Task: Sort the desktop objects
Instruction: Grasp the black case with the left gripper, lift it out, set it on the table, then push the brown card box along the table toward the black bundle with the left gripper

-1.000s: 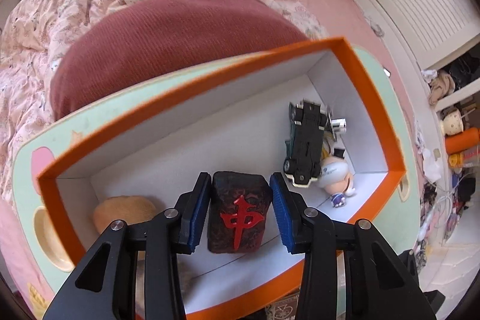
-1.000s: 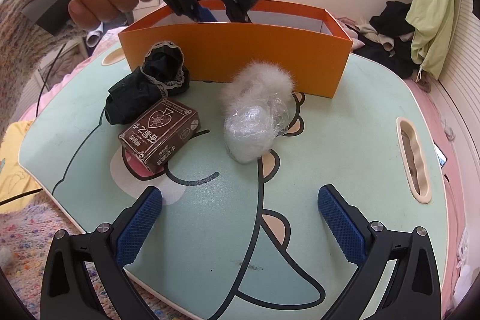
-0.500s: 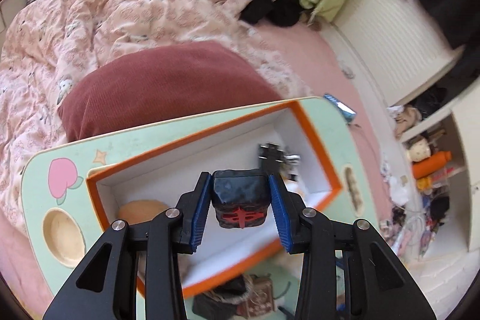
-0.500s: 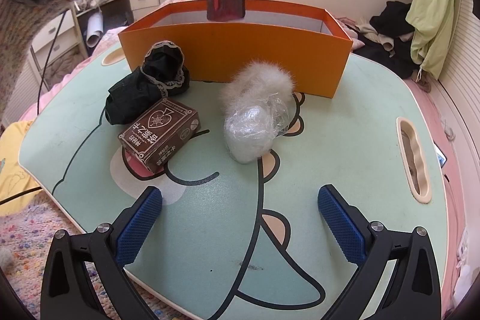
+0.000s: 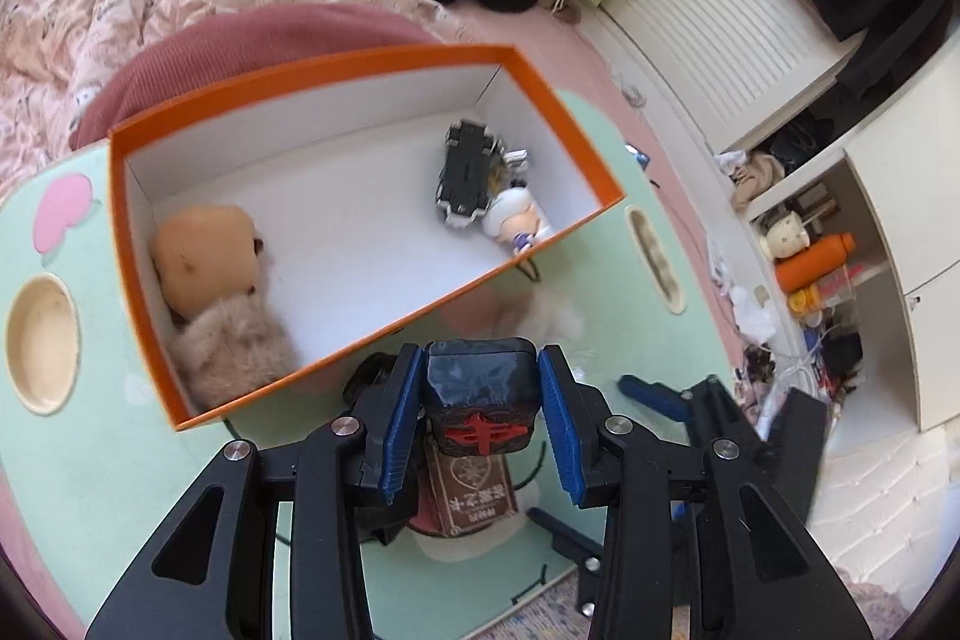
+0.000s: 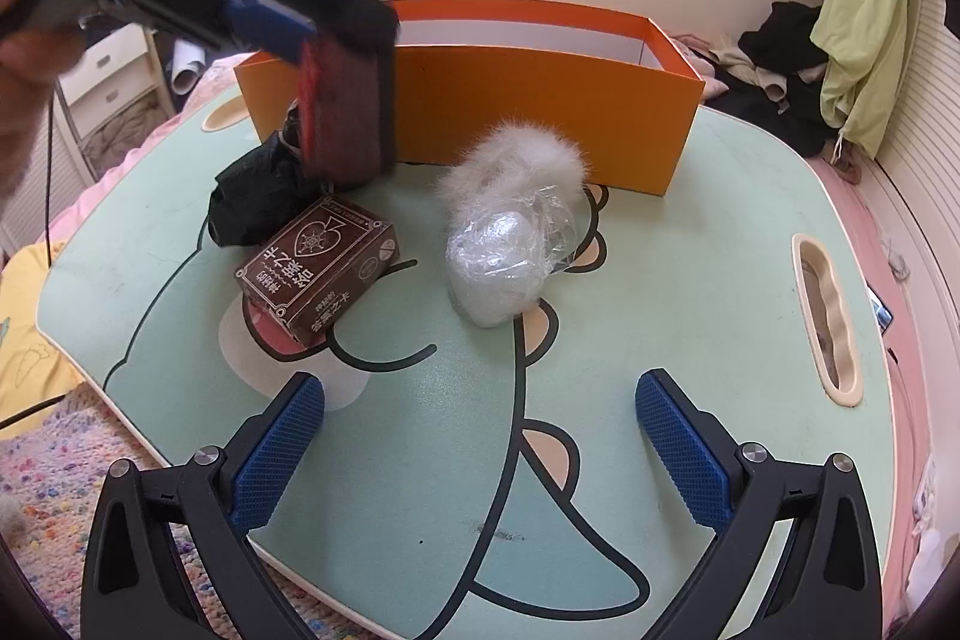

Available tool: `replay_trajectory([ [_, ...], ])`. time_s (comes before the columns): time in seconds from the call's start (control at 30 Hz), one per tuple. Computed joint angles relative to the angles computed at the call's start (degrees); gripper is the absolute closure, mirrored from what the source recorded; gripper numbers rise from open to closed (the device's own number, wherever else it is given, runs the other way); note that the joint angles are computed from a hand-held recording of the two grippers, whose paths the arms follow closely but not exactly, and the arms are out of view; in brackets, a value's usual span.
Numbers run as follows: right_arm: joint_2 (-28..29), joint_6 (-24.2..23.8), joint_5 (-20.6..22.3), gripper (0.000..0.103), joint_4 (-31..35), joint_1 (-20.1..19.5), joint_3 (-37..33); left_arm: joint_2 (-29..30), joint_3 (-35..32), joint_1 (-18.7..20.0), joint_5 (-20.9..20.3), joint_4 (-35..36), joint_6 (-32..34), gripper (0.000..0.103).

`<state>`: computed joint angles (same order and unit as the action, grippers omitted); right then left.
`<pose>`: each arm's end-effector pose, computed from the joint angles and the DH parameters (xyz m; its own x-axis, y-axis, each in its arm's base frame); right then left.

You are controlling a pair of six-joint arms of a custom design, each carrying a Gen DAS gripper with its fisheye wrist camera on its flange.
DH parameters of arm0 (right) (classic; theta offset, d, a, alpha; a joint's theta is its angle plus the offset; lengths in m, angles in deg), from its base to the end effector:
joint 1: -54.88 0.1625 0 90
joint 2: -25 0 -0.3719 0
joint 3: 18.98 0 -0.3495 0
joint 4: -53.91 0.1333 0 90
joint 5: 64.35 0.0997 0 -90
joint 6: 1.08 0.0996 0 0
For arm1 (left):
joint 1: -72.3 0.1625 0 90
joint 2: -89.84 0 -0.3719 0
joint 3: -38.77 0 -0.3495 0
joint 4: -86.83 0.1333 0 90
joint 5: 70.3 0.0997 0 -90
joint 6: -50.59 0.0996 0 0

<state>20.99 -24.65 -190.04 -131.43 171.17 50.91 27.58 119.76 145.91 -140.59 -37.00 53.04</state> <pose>0.3511 -0.5409 -0.1519 -0.6297 -0.4061 0.6622 -0.6955 0.6745 -0.2477 -0.0162 -0.6465 0.3149 -0.9155 0.2208 -0.3365 0.3118 0.9176 -0.2463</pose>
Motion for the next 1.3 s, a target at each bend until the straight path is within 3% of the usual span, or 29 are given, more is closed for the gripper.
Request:
replay_trajectory([
  [0.17,-0.1,0.0,0.1,0.0,-0.1,0.0,0.1,-1.8,3.6,-0.3,0.4,-5.9,2.5,0.062],
  [0.23,-0.1,0.0,0.1,0.0,-0.1,0.0,0.2,-3.3,5.5,-0.5,1.0,-8.9,4.0,0.053],
  [0.27,-0.1,0.0,0.1,0.0,-0.1,0.0,0.2,-4.3,6.7,-0.9,2.6,-10.5,4.5,0.04],
  [0.3,-0.1,0.0,0.1,0.0,-0.1,0.0,0.2,-4.7,7.4,-1.0,3.7,-11.6,5.0,0.037],
  [0.53,-0.3,0.0,0.2,0.0,-0.2,0.0,0.5,-11.1,14.5,-0.6,4.6,-15.1,6.3,0.037],
  [0.73,-0.5,0.0,0.2,0.0,-0.4,-0.1,0.8,-17.7,25.8,-1.6,11.4,-20.6,7.2,0.037],
  [0.83,-0.5,-0.1,0.2,0.0,-0.4,-0.1,0.8,-21.3,30.0,-0.3,9.4,-21.2,8.5,0.037],
  [0.97,-0.4,-0.1,0.1,0.0,-0.4,-0.1,0.7,-24.7,33.2,1.0,5.0,-16.3,12.8,0.037],
  [1.17,-0.4,-0.1,0.0,0.0,-0.4,-0.1,0.6,-22.5,36.5,-1.1,7.4,-15.6,13.4,0.037],
  [1.3,-0.6,0.0,0.0,0.0,-0.6,-0.1,1.0,-18.5,37.1,-2.9,12.4,-22.1,14.6,0.037],
])
